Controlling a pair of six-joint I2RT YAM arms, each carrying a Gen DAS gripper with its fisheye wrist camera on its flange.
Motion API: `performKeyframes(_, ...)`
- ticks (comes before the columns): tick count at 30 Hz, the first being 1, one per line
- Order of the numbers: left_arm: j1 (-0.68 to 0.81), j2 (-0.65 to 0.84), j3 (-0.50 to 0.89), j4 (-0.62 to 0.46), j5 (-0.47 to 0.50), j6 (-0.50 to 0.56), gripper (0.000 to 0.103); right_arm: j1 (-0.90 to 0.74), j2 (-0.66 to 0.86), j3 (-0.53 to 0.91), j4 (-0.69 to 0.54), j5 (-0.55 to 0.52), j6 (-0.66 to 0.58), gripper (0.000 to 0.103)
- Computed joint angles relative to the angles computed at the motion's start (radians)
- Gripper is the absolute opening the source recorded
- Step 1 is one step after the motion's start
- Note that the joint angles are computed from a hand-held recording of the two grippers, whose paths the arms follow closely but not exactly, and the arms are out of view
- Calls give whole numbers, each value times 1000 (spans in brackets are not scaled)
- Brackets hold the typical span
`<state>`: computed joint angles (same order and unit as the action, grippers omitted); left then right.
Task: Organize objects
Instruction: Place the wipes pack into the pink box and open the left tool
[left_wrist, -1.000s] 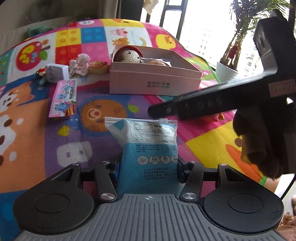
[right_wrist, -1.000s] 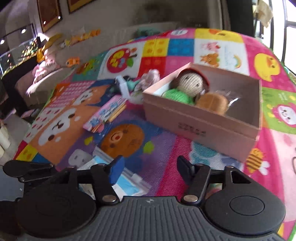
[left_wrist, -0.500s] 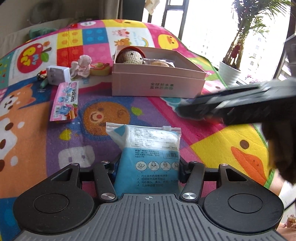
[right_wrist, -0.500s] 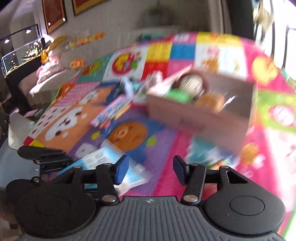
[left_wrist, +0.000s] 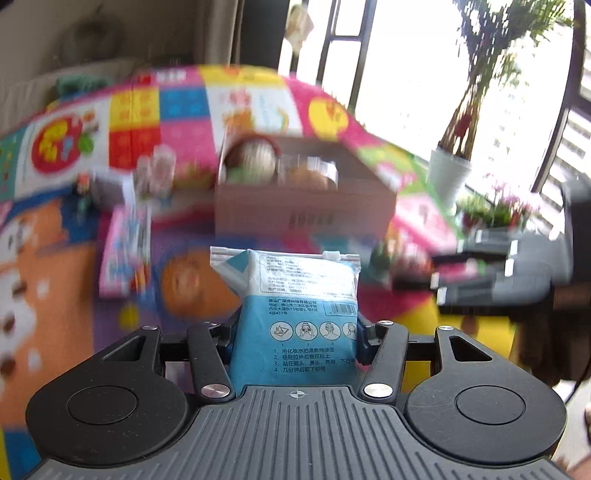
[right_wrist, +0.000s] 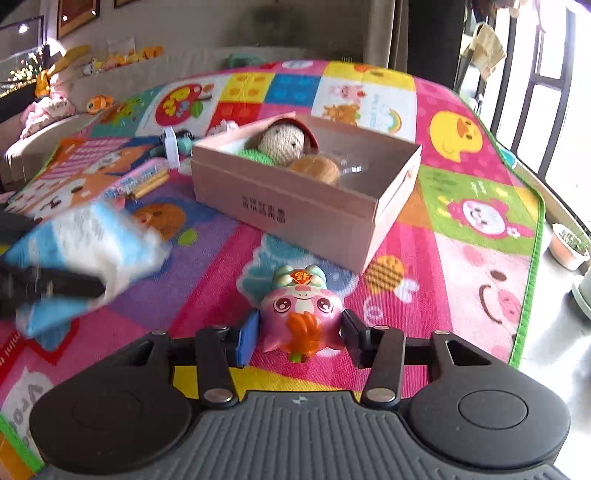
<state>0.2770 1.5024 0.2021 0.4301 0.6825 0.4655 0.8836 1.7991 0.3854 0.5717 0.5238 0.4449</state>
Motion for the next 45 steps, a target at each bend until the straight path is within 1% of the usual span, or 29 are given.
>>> performKeyframes(2, -58, -18, 39, 30, -13, -78, 59, 8, -12, -36, 68, 9, -3, 47)
performKeyframes(3, -98, -5, 65, 67, -34, -122, 59, 8, -23, -56, 100, 7, -1, 47)
performKeyframes(5, -200, 49, 129, 167, -106, -235, 59, 6, -34, -93, 164, 0, 15, 47)
performKeyframes(6, -246, 88, 180, 192, -138, -286, 59, 4, -31, -110, 201, -4, 27, 47)
performKeyframes(8, -320, 178, 318, 166, -173, -384, 59, -5, -8, -128, 272, -17, 47, 47)
performKeyframes(11, -402, 338, 567, 43, -191, -578, 59, -15, 64, -152, 415, -29, 76, 47)
performKeyframes(13, -443, 446, 706, -8, -182, -669, 59, -22, 127, -162, 513, -31, 93, 47)
performKeyframes(15, -485, 540, 829, -55, -197, -690, 59, -38, 183, -166, 586, -45, 108, 47)
performKeyframes(16, -509, 575, 877, -80, -232, -676, 59, -45, 197, -167, 603, -52, 112, 47)
performKeyframes(18, -562, 632, 975, -183, -371, -629, 60, -61, 215, -178, 651, -78, 113, 47)
performKeyframes(19, -584, 656, 1019, -254, -447, -617, 58, -66, 224, -182, 669, -88, 110, 47)
performKeyframes(20, -594, 680, 1056, -312, -491, -613, 59, -70, 227, -181, 673, -98, 108, 47)
performKeyframes(21, -591, 705, 1076, -338, -492, -609, 59, -74, 232, -181, 681, -107, 104, 47)
performKeyframes(22, -584, 722, 1086, -349, -473, -604, 62, -74, 241, -181, 696, -111, 100, 47)
performKeyframes(23, -579, 734, 1092, -356, -455, -596, 63, -77, 251, -182, 714, -118, 96, 47)
performKeyframes(25, -568, 723, 1061, -327, -434, -578, 63, -89, 259, -183, 726, -137, 100, 47)
performKeyframes(26, -563, 708, 1040, -309, -424, -577, 60, -91, 264, -184, 736, -141, 100, 47)
performKeyframes(28, -552, 652, 980, -250, -390, -594, 60, -87, 273, -186, 754, -136, 97, 47)
performKeyframes(30, -539, 584, 906, -187, -357, -587, 59, -88, 279, -188, 763, -135, 96, 47)
performKeyframes(33, -526, 469, 802, -128, -358, -586, 59, -96, 274, -178, 745, -143, 94, 47)
performKeyframes(34, -515, 443, 771, -105, -338, -598, 59, -97, 273, -176, 741, -143, 93, 47)
performKeyframes(37, -467, 382, 708, -100, -238, -640, 58, -96, 266, -173, 724, -141, 94, 47)
performKeyframes(39, -426, 338, 636, -69, -191, -638, 58, -98, 264, -170, 713, -138, 98, 47)
performKeyframes(42, -358, 246, 486, 17, -196, -545, 58, -99, 226, -170, 665, -142, 99, 47)
performKeyframes(44, -303, 182, 364, 99, -211, -441, 58, -116, 159, -174, 616, -167, 66, 46)
performKeyframes(45, -272, 156, 310, 122, -210, -377, 58, -126, 102, -175, 580, -170, 41, 46)
